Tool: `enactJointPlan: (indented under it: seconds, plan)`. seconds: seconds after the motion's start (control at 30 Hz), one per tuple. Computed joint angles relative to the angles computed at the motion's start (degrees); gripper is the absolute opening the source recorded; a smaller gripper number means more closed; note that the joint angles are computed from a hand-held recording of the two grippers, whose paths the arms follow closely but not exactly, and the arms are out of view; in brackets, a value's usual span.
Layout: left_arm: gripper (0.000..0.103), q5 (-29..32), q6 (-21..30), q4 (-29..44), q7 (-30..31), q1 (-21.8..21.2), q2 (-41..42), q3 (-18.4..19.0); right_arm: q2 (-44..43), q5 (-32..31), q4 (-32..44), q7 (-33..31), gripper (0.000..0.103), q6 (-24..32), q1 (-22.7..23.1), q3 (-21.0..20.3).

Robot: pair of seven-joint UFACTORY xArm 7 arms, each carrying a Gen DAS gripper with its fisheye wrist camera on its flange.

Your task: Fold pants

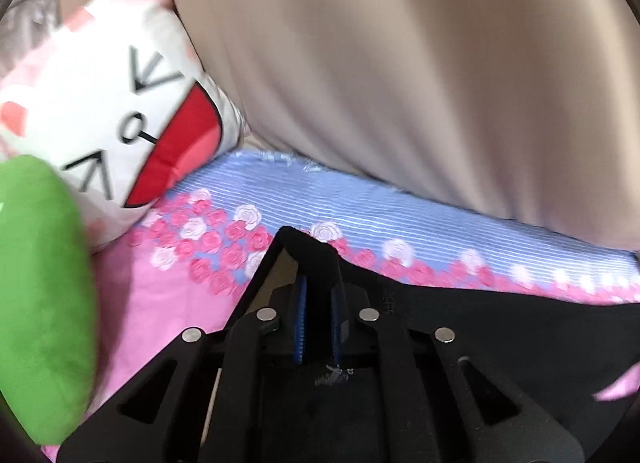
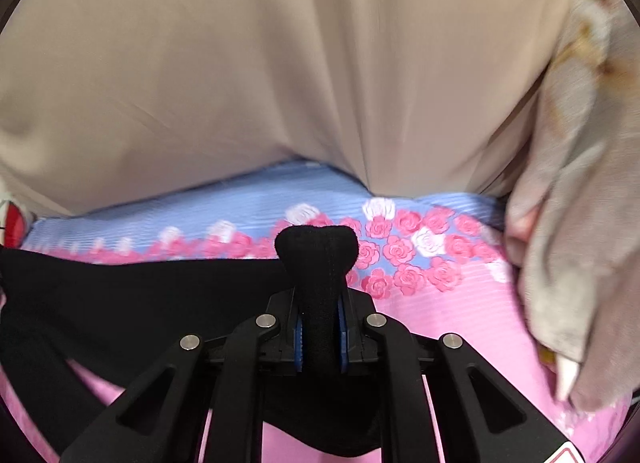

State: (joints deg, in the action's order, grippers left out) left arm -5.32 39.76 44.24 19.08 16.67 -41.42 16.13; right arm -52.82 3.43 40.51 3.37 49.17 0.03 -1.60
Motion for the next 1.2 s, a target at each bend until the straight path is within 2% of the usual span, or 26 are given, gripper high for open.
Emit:
enactJointPlan:
  seconds: [0.1,0.2,0.33,0.4,0.5,0.57,0.6,0.63,0.67,0.7,0.73,0.77,0.83,0.9,0.93,0.97,1.0,1.03,1.07,1.2]
  plan:
    - [0.008,1.72,5.39,-2.97,3.57,2.09,-10.48,1.73,-8.34,0.24,-0.05,-1.63,0.010,5.42,0.81,-1.20]
    - [0.009,3.12,10.99,-4.29,6.42,3.94,-16.54,4.58,-16.91,0.62,-1.29,-2.31,0.011,11.70,0.65,-2.23]
    - [0.009,7.37,19.01,-9.17,9.91,9.73,-25.59,7.35,-29.31,0.30,-5.72,-1.93,0.011,23.09,-1.20,-3.41]
    - [0.010,9.63,20.62,-12.56,10.78,13.07,-28.85,8.24,-34.51,0.27,-8.71,-1.64,0.011,27.25,-1.92,-3.66]
    - [0.020,13.65,21.27,-17.84,12.76,17.97,-31.82,9.26,-41.23,-2.18,-11.82,-2.48,0.017,34.56,-3.50,-3.70]
    - [0.029,13.92,22.69,-18.93,11.61,21.29,-32.62,9.94,-44.60,-3.70,-12.85,-2.59,0.029,37.71,-4.68,-3.74]
    - [0.035,13.30,24.05,-18.47,10.79,22.45,-33.26,10.35,-45.63,-4.36,-12.64,-2.31,0.030,38.32,-5.35,-3.99]
    - [0.049,10.88,27.29,-16.53,9.99,22.17,-33.98,11.74,-45.85,-4.45,-11.95,-2.04,0.033,38.77,-5.56,-4.23]
    - [0.059,8.67,30.30,-14.68,9.13,21.53,-34.71,12.70,-46.21,-4.49,-10.64,-1.68,0.040,39.23,-5.80,-4.47]
    - [0.078,6.51,33.22,-12.98,7.85,20.91,-35.64,13.34,-46.52,-4.81,-9.41,-1.41,0.043,39.56,-6.12,-4.08]
    - [0.088,5.68,34.66,-12.44,6.63,20.65,-36.27,13.41,-46.90,-5.31,-8.13,-1.39,0.047,39.90,-6.29,-3.42]
    - [0.088,4.90,36.14,-12.37,5.19,20.38,-36.86,13.30,-47.23,-5.28,-6.94,-1.30,0.050,40.31,-6.11,-3.00]
    - [0.088,3.61,38.19,-12.56,2.32,18.41,-35.23,13.09,-48.36,-4.44,-4.98,-0.29,0.052,41.81,-5.88,-2.29]
    - [0.088,3.17,35.72,-14.09,-0.94,17.51,-32.16,12.17,-48.93,-2.80,-3.83,1.06,0.052,42.71,-5.20,-1.84]
    - [0.084,2.95,34.56,-14.71,-1.80,17.04,-31.01,11.90,-49.20,-1.87,-3.09,1.87,0.052,43.64,-4.91,-1.33]
    - [0.077,2.26,33.06,-15.03,-2.56,16.03,-29.02,12.07,-49.36,-1.50,-2.78,2.33,0.052,43.92,-4.61,-0.80]
    - [0.051,2.03,31.66,-14.99,-2.74,15.05,-26.71,12.10,-49.61,-0.81,-2.29,2.88,0.052,44.56,-4.20,-0.25]
    - [0.016,2.64,30.34,-15.17,-3.07,15.41,-25.48,11.25,-49.87,-0.06,-1.92,3.48,0.052,45.26,-3.82,0.35]
    - [0.010,3.72,28.56,-15.25,-2.58,15.67,-24.58,10.54,-50.21,0.43,-1.73,4.28,0.052,45.73,-3.69,0.83]
    - [0.011,4.95,29.23,-13.18,-1.32,17.67,-21.57,12.85,-52.52,4.52,-2.45,10.09,0.052,48.48,-3.23,-0.16]
